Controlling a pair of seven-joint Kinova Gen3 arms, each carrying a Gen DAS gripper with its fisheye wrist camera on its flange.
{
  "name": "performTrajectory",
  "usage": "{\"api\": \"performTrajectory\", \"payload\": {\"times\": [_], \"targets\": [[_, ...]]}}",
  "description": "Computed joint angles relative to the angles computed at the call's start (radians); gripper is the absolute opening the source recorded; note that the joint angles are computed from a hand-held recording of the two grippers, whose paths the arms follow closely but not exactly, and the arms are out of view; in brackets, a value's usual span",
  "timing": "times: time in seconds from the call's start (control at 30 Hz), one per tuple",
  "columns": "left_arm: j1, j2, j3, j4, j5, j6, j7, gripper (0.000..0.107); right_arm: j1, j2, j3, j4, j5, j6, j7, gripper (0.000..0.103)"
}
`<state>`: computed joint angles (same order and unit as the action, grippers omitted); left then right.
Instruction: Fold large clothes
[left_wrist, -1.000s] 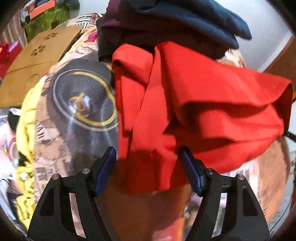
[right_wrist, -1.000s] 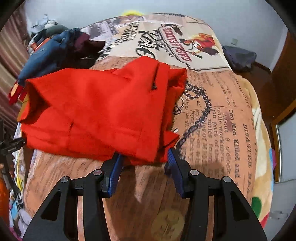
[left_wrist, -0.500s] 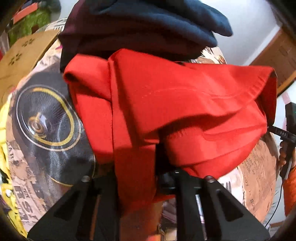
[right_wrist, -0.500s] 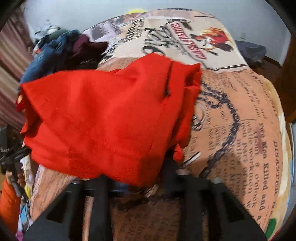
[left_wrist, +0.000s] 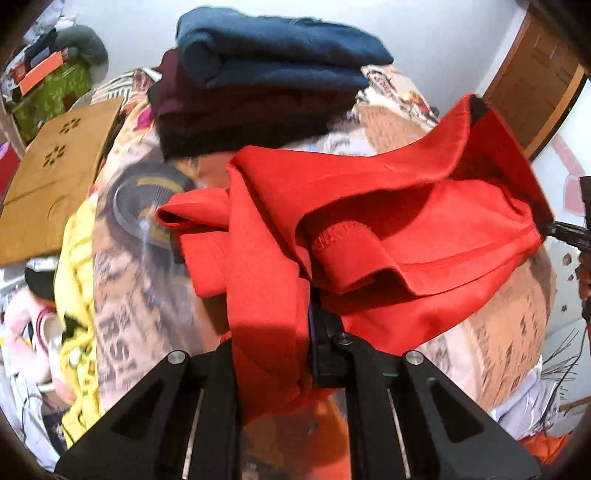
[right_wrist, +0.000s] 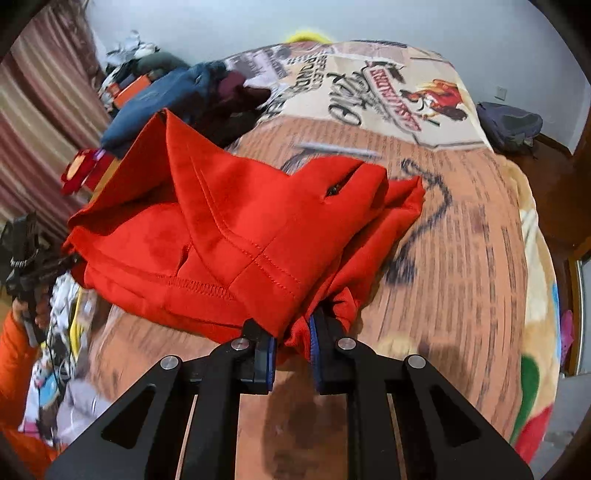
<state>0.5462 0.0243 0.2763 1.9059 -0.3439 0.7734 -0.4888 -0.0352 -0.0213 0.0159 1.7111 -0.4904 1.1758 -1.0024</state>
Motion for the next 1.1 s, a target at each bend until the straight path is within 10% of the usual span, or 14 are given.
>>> {"api": "performTrajectory", "payload": {"times": [0.33, 0.67, 0.9, 1.1], "targets": [[0.026, 0.006, 0.021, 0.012, 0.003, 0.111, 0.073, 0.017, -0.028, -0.104, 0.005, 0.060, 0.027, -0.043, -0.026, 0.019], [0.133, 0.126, 0.017, -0.146, -0.141, 0.297, 0.042, 0.064, -0.072, -0.100, -0.010, 0.026, 0.040, -0.007, 0.049, 0.020], [0.120, 0.212, -0.080, -0.246, -0.186, 0.293, -0.041, 0.064, -0.116, 0.014, -0.052, -0.048, 0.055, -0.047, 0.027, 0.019], [0.069, 0.198, -0.171, -0.287, -0.254, 0.275, 0.114, 0.064, -0.150, 0.070, -0.027, -0.108, 0.074, -0.216, -0.148, 0.019]]}}
